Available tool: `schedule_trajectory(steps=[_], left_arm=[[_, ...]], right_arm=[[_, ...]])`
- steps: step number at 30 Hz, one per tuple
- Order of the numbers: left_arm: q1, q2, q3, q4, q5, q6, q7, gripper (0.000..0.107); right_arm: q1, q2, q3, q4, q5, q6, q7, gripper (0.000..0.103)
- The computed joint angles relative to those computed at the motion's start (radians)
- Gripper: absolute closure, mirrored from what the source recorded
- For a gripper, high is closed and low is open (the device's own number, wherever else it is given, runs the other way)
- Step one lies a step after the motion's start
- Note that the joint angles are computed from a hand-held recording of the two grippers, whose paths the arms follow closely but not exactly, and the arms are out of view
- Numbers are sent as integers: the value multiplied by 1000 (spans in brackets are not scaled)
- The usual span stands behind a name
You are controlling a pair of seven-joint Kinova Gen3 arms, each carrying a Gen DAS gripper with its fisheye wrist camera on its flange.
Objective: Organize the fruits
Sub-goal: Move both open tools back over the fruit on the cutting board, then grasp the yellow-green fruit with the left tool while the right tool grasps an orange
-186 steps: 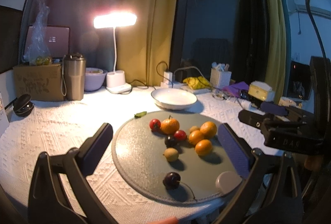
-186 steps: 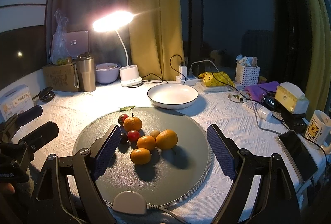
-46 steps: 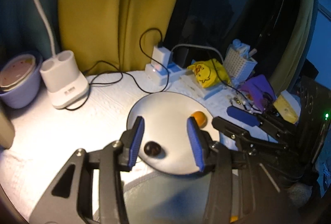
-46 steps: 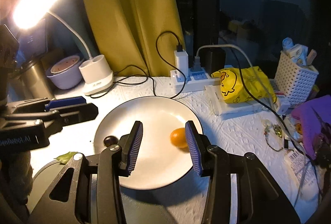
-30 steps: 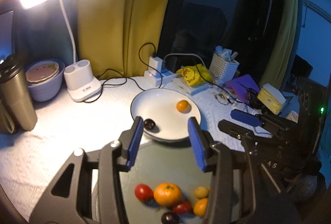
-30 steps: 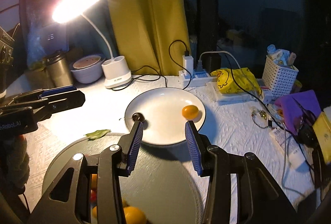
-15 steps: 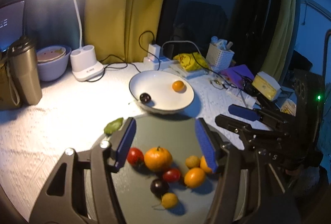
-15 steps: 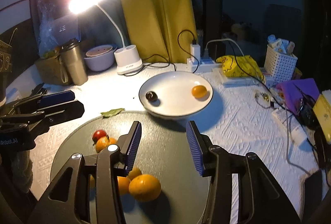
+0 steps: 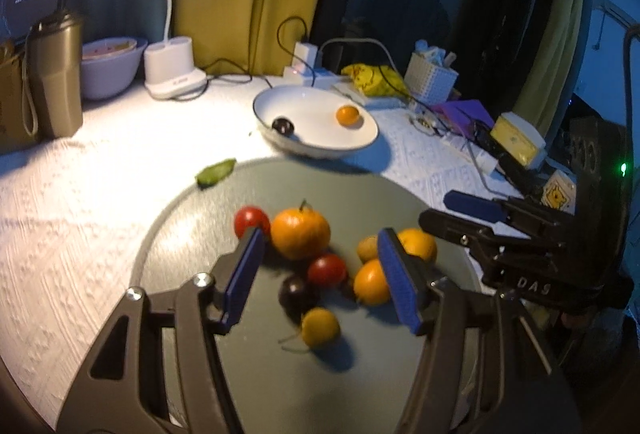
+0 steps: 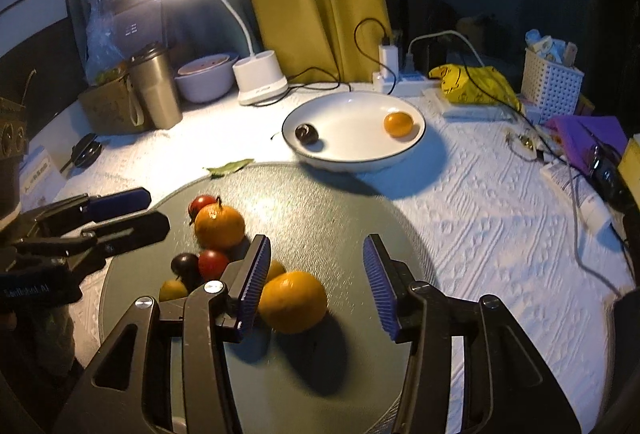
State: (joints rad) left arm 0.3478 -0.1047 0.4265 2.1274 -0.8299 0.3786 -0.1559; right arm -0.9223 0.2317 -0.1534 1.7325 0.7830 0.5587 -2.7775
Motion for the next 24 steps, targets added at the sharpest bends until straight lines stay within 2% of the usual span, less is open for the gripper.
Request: schedule_trajectory(steps=[6,15,19,20,21,24], left_arm=[[26,16,5,8,24,23,5,46],[100,49,-46,12,100,53,-56,46],[122,45,-45,25,58,57,-20,47],[124,42,-43,28,47,56,-12,50],[127,41,-43,28,43,56,-14,57],[137,44,-38,25,32,59,-24,63]], right_arm=[[-10,-2,-3,22,4,-13,-18,51],[-9,9,-5,40,-25,-41,-8,51],[-9,13,2,42,-40,-51,2,51],[-8,15,4,43,-44,-54,6,51],[-6,17,6,43,-49,-59,10,51],[-3,19,11,46,-63,-77,25,50]])
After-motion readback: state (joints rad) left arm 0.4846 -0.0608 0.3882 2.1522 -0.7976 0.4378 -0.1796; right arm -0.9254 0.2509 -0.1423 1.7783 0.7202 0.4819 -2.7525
